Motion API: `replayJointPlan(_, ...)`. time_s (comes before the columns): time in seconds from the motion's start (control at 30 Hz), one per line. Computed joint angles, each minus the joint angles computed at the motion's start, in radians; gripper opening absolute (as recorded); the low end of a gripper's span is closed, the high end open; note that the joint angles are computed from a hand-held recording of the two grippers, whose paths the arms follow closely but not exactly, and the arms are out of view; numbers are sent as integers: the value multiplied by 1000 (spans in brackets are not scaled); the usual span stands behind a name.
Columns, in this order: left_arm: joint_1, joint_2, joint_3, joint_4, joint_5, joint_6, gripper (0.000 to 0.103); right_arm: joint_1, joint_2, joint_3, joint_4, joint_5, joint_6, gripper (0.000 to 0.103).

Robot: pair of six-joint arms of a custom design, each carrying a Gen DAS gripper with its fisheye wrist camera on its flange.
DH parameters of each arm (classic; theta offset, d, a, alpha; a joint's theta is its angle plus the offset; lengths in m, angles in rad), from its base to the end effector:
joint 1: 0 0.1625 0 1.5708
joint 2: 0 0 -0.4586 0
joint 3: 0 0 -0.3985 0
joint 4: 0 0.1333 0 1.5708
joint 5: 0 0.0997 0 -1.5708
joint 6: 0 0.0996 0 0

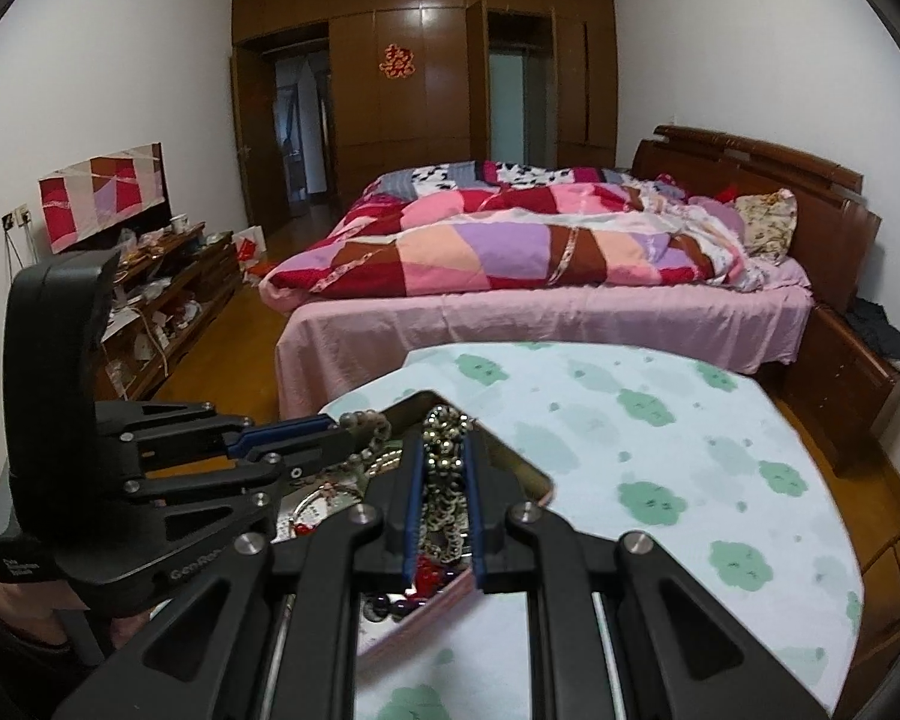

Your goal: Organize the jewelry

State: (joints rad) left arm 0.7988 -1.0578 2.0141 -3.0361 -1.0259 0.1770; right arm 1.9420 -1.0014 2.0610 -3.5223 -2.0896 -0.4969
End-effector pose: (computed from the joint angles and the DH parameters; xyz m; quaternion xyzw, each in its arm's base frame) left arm -0.2745 -0.5470 0.2107 0.3656 0.8601 -0.3082 0.1779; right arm 0.2857 -0.5027 0.2245 0.2664 -0.8377 0.4015 0.2571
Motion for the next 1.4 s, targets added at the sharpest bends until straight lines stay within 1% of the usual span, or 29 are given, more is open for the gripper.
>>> replayJointPlan(0.23, 28, 9, -4, 24, 18, -28, 8, -16, 42, -19, 65, -5, 23, 15)
replayJointPlan(0.3, 38, 11, -7, 33, 14, -37, 8, -19, 50, -23, 77, -10, 29, 15)
replayJointPlan(0.53, 45, 17, -9, 39, 29, -49, 9, -33, 64, -17, 113, -11, 43, 16)
replayJointPlan(0.6, 47, 15, -11, 53, 22, -51, 9, -37, 61, -15, 133, -8, 52, 16)
replayJointPlan(0.63, 47, 15, -11, 58, 23, -49, 9, -38, 65, -19, 134, -12, 52, 17)
replayJointPlan(0.7, 43, 16, -12, 58, 31, -50, 10, -37, 64, -15, 137, -25, 56, 24)
replayJointPlan(0.73, 42, 15, -12, 60, 32, -50, 16, -39, 63, -15, 136, -26, 58, 35)
replayJointPlan(0.77, 40, 13, -11, 59, 35, -48, 33, -39, 61, -13, 132, -28, 61, 44)
replayJointPlan(0.8, 33, 12, -6, 45, 54, -49, 45, -37, 57, -6, 122, -31, 65, 46)
replayJointPlan(0.83, 26, 11, 2, 16, 75, -47, 68, -37, 58, -5, 111, -35, 66, 47)
replayJointPlan(0.87, 20, 8, 14, -26, 87, -36, 77, -36, 56, -1, 101, -42, 66, 48)
replayJointPlan(0.9, 20, -1, 22, -49, 76, -26, 77, -32, 51, 6, 88, -55, 68, 49)
replayJointPlan(0.97, 20, -15, 22, -43, 61, -35, 77, -28, 53, 9, 61, -78, 72, 55)
replayJointPlan(1.1, 8, -28, 28, -57, 81, -29, 77, -24, 41, 26, 6, -95, 87, 60)
replayJointPlan(1.17, 2, -32, 32, -65, 94, -28, 77, -20, 37, 35, -33, -107, 85, 65)
replayJointPlan(1.4, -11, -41, 40, -81, 107, -18, 77, -17, 31, 43, -92, -119, 89, 67)
